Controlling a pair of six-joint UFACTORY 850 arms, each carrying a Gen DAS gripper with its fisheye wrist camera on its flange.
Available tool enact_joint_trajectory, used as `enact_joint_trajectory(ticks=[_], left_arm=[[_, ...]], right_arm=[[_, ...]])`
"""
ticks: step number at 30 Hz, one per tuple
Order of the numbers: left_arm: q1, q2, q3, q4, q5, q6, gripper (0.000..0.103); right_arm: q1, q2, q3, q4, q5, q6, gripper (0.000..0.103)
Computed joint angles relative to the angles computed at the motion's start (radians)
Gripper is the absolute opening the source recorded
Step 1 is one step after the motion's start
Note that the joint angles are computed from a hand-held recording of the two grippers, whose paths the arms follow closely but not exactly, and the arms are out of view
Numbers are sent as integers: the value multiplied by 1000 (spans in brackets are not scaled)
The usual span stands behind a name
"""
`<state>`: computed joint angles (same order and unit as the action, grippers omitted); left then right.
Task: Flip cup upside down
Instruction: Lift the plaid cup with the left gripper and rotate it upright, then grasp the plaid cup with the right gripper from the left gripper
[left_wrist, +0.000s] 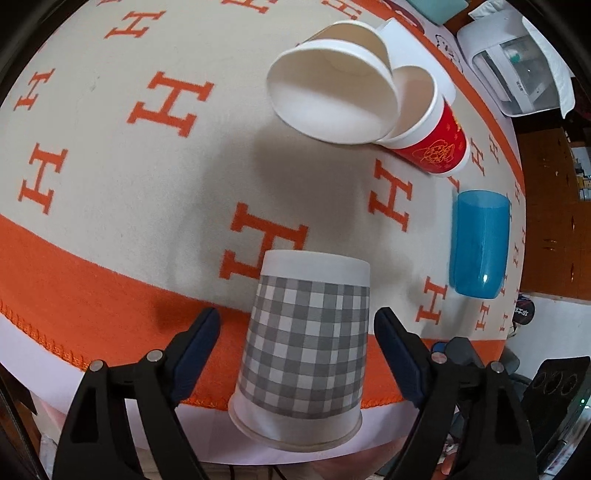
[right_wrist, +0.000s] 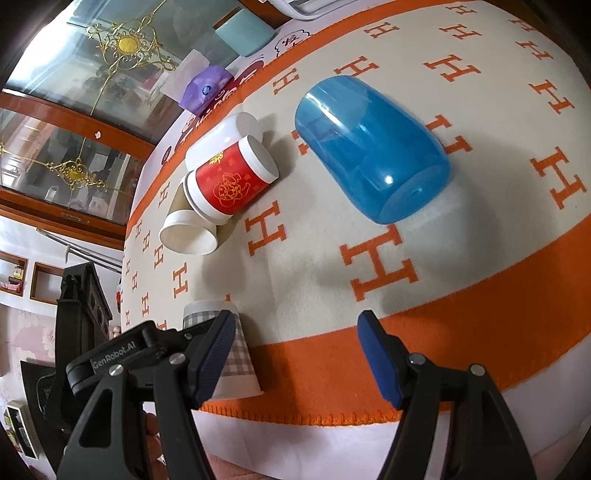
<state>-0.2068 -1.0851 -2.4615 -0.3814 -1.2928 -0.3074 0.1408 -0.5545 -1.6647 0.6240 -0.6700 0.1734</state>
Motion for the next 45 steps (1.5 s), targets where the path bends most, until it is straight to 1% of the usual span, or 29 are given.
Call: enact_joint_trajectory(ticks=[3, 8, 13, 18, 24, 26, 27, 31, 33, 36, 40, 45], left_arm=[[6, -12, -33, -1, -23, 17, 84], [14, 2, -32, 13, -40, 55, 84], [24, 47, 11, 21, -32, 102, 84], [38, 116, 76, 38, -3, 168, 84], [63, 214, 180, 71, 59, 252, 84], [75, 248, 225, 79, 92, 278, 84], [79, 263, 246, 85, 113, 286, 84], [95, 327, 350, 72, 234, 344, 84], [102, 340, 375, 50, 264, 375, 84], [115, 338, 383, 9, 263, 428, 84], [115, 328, 384, 33, 262, 425, 84], [132, 329, 417, -17, 294, 459, 84]], right_arm=[[3, 2, 1, -5, -3, 0, 69], [8, 5, 1, -15, -9, 0, 69], [13, 12, 1, -18, -20, -7, 69], [21, 9, -23, -20, -46, -22, 69], [35, -14, -81, -17, -92, -47, 69], [41, -29, -108, -17, -111, -53, 69], [45, -39, -126, -19, -124, -56, 69], [57, -86, -195, -29, -179, -54, 69], [61, -120, -242, -34, -219, -49, 69], [71, -170, -316, -58, -273, -34, 69], [78, -229, -397, -75, -335, -19, 69], [82, -292, -483, -75, -404, -14, 69]])
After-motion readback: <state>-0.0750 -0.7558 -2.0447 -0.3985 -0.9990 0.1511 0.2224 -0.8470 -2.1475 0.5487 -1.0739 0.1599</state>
